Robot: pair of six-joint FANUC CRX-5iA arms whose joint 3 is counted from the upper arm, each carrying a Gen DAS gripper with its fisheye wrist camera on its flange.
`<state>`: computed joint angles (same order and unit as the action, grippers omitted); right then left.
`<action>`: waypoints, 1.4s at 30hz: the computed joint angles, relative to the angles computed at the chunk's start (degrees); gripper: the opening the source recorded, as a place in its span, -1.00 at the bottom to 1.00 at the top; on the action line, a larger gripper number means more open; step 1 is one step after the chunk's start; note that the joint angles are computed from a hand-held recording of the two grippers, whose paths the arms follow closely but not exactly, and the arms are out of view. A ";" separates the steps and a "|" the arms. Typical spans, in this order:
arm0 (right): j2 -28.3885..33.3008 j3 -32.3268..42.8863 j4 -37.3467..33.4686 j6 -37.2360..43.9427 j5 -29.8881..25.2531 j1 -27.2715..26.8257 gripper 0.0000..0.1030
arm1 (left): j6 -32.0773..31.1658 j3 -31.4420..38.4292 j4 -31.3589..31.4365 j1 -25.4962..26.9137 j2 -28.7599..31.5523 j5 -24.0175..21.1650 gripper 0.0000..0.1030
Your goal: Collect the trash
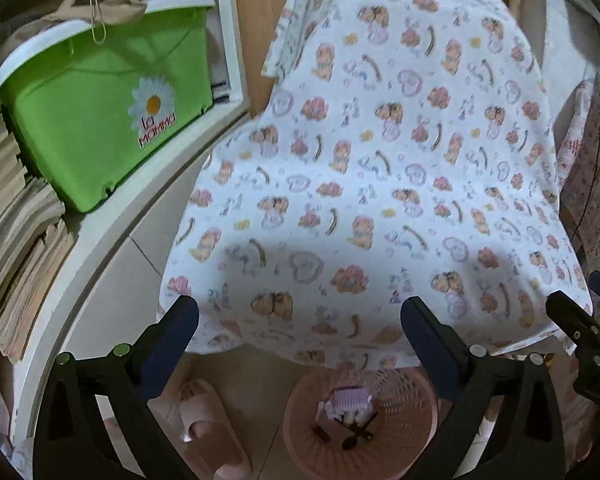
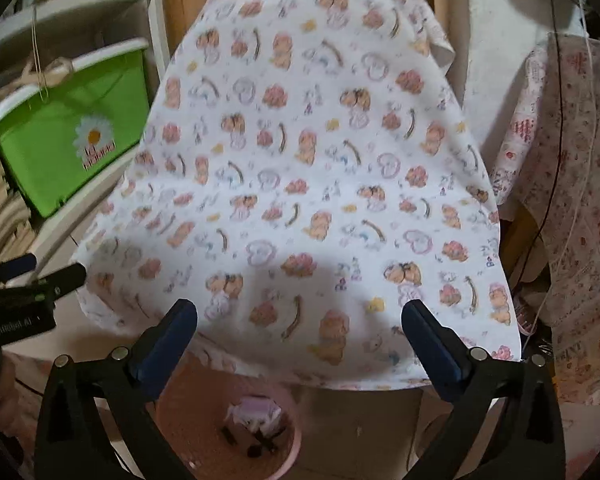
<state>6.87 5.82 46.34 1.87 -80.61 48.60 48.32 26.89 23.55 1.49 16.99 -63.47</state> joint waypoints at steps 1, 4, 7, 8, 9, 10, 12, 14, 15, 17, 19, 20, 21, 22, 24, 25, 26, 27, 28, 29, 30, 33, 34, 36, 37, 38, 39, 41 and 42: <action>-0.08 0.02 0.23 0.12 -0.01 0.01 1.00 | -0.38 -0.73 0.22 -0.05 -0.45 0.89 0.97; 0.21 0.25 1.30 1.11 -0.96 0.21 1.00 | -1.12 -2.09 0.90 -0.28 -1.26 2.65 0.97; 0.43 0.44 2.04 1.82 -1.63 0.34 1.00 | -1.21 -2.31 1.24 -0.44 -1.38 3.04 0.97; 0.41 0.44 2.12 1.83 -1.72 0.39 1.00 | -1.19 -2.25 1.35 -0.48 -1.33 2.95 0.97; 0.39 0.50 2.09 2.00 -1.76 0.38 1.00 | -1.21 -2.14 1.57 -0.52 -1.24 2.83 0.97; 0.36 0.45 2.05 2.13 -1.56 0.35 1.00 | -1.38 -2.14 1.75 -0.54 -1.21 2.82 0.97; 0.19 0.23 2.22 2.04 -1.39 0.35 1.00 | -1.46 -2.55 1.63 -0.77 -1.52 3.45 0.97; 0.18 0.16 2.35 1.89 -1.56 0.37 1.00 | -1.72 -3.03 1.78 -0.91 -1.86 3.99 0.97; 0.22 0.19 2.37 1.77 -1.71 0.39 1.00 | -1.91 -3.16 1.90 -0.96 -1.94 3.95 0.97; 0.06 -0.02 2.50 1.44 -1.66 0.40 1.00 | -2.35 -3.66 2.18 -1.05 -2.20 4.08 0.97; -0.08 -0.19 2.57 1.08 -1.66 0.40 1.00 | -2.94 -4.00 2.36 -1.14 -2.40 4.27 0.97; -0.19 -0.32 2.65 0.78 -1.61 0.42 1.00 | -3.26 -4.29 2.55 -1.18 -2.58 4.46 0.97; -0.34 -0.52 2.74 0.60 -1.46 0.42 1.00 | -3.60 -4.61 2.85 -1.18 -2.75 4.70 0.97; -0.42 -0.62 2.83 0.50 -1.40 0.42 1.00 | -3.83 -4.87 3.13 -1.18 -2.89 4.91 0.97; -0.49 -0.83 3.34 0.20 -1.52 0.52 1.00 | -4.12 -5.44 3.67 -1.17 -3.24 5.44 0.98; -0.52 -0.95 3.73 0.09 -1.57 0.57 1.00 | -4.16 -5.71 3.82 -1.16 -3.42 5.81 0.98; -0.56 -1.07 4.05 0.07 -1.57 0.55 1.00 | -4.13 -5.81 3.89 -1.16 -3.50 6.00 0.98; -0.52 -1.12 4.47 -0.16 -1.79 0.62 1.00 | -4.07 -5.76 3.99 -1.16 -3.48 5.97 0.98; -0.51 -1.14 4.75 -0.35 -1.95 0.68 1.00 | -3.94 -5.70 4.11 -1.13 -3.45 5.92 0.98; -0.53 -1.19 4.95 -0.47 -1.99 0.69 1.00 | -3.84 -5.66 4.26 -1.10 -3.42 5.89 0.98; -0.58 -1.27 5.04 -0.56 -1.95 0.70 1.00 | -3.79 -5.61 4.35 -1.06 -3.37 5.84 0.98; -0.51 -1.10 4.87 -0.44 -2.02 0.68 1.00 | -3.58 -5.51 4.22 -1.05 -3.33 5.82 0.98; -0.49 -1.07 4.89 -0.40 -2.12 0.71 1.00 | -3.65 -5.61 4.29 -1.03 -3.38 5.96 0.98; -0.51 -1.13 4.96 -0.45 -2.00 0.67 1.00 | -3.84 -5.92 4.60 -0.95 -3.55 6.31 0.98; -0.55 -1.19 4.98 -0.43 -1.93 0.67 1.00 | -3.89 -5.99 4.59 -0.95 -3.60 6.38 0.98; -0.51 -1.17 4.98 -0.44 -1.97 0.68 1.00 | -3.81 -6.00 4.48 -0.96 -3.63 6.40 0.98; -0.43 -1.05 4.96 -0.47 -2.13 0.71 1.00 | -3.64 -5.94 4.35 -0.95 -3.64 6.30 0.98; -0.40 -1.03 4.97 -0.51 -2.22 0.73 1.00 | -3.51 -5.56 4.20 -0.92 -3.43 5.83 0.98; -0.43 -1.05 4.96 -0.55 -2.20 0.74 1.00 | -3.57 -5.48 4.22 -0.90 -3.36 5.77 0.98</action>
<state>6.43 4.77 51.30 1.32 -82.80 49.34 44.75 21.41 27.77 0.59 13.62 -57.69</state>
